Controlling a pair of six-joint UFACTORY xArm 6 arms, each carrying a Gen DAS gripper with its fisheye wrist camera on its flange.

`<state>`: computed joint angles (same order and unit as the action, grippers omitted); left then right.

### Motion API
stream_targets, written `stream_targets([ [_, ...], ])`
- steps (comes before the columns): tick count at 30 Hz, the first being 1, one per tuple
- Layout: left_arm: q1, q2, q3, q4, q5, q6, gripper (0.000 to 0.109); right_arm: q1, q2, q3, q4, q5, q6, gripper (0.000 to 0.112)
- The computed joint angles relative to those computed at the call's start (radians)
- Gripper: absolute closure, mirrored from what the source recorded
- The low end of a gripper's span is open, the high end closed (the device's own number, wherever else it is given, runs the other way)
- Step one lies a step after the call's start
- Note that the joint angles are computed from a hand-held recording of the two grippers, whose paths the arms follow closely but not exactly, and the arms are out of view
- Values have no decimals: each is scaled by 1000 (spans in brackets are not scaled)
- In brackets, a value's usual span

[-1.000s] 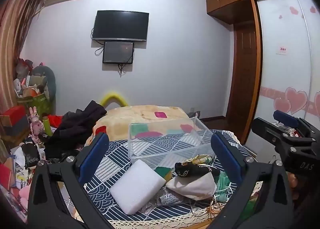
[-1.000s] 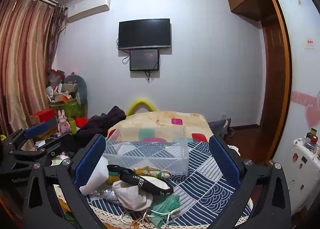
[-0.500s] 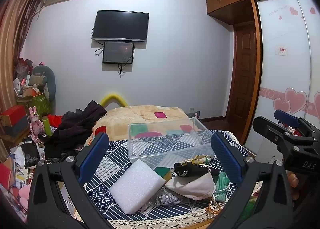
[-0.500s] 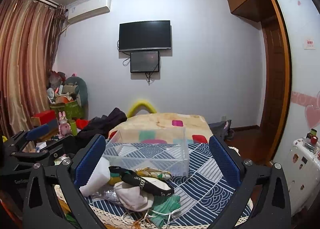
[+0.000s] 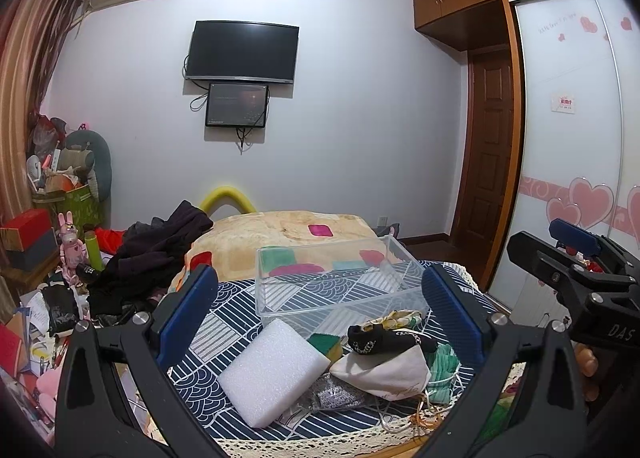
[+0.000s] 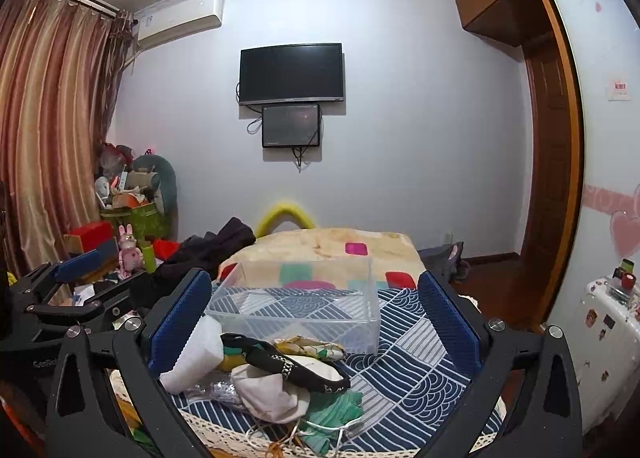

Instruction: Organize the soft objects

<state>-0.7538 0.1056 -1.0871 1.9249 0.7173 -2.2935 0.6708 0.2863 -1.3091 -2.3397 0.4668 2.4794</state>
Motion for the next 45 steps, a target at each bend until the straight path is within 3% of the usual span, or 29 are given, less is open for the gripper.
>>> stream_targets([
  [39,-3,-17,19,8,11,-12,6,8,0,5,-17,13,21,9],
  [45,51,21,3,-31,-47,36,6,-8,37,-31,13,-18,-3,9],
])
